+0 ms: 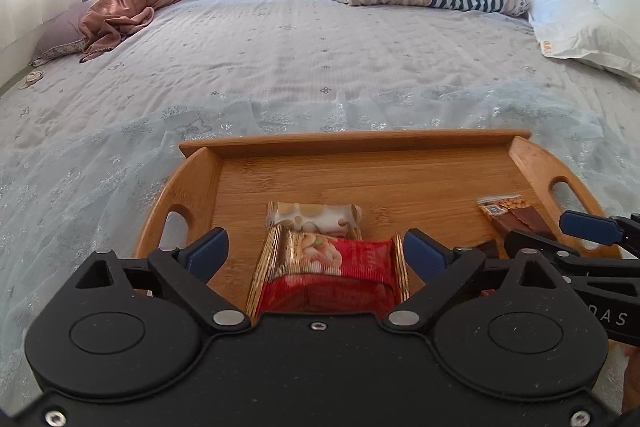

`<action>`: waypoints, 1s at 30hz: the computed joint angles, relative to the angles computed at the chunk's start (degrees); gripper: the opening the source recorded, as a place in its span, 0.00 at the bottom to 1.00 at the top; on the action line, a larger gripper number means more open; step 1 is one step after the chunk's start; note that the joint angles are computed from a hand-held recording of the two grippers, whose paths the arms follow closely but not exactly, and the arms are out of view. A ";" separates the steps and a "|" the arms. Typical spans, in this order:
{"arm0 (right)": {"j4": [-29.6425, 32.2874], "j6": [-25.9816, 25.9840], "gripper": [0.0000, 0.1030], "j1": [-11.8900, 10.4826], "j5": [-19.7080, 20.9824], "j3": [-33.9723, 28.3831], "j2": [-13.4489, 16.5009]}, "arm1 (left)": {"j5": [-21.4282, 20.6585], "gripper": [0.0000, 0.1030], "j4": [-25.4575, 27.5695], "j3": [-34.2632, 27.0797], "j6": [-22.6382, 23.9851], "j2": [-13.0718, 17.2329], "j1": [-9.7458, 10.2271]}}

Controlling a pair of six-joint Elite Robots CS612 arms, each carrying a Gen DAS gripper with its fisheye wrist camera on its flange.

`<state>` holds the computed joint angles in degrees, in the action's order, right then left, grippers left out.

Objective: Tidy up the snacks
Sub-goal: 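Open the left gripper on the tray while the right releases the cake packet, then move both tools back over the remaining snack pile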

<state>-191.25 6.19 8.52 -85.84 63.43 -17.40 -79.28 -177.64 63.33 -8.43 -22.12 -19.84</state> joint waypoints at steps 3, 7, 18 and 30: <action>-2.35 -2.06 0.85 0.22 -0.17 2.21 -1.05 | -1.08 0.95 -2.41 3.70 0.36 -1.95 -0.04; -5.36 -3.33 0.88 0.38 -0.01 5.20 -2.52 | -1.89 0.97 -6.52 8.84 2.13 -4.51 -0.24; -13.05 -4.03 0.95 0.18 2.85 13.02 -5.51 | -4.45 0.99 -17.75 21.91 4.08 -10.38 -1.03; -22.16 -8.49 1.00 0.86 2.93 19.76 -7.10 | -5.04 0.99 -27.09 31.37 1.87 -12.85 -2.00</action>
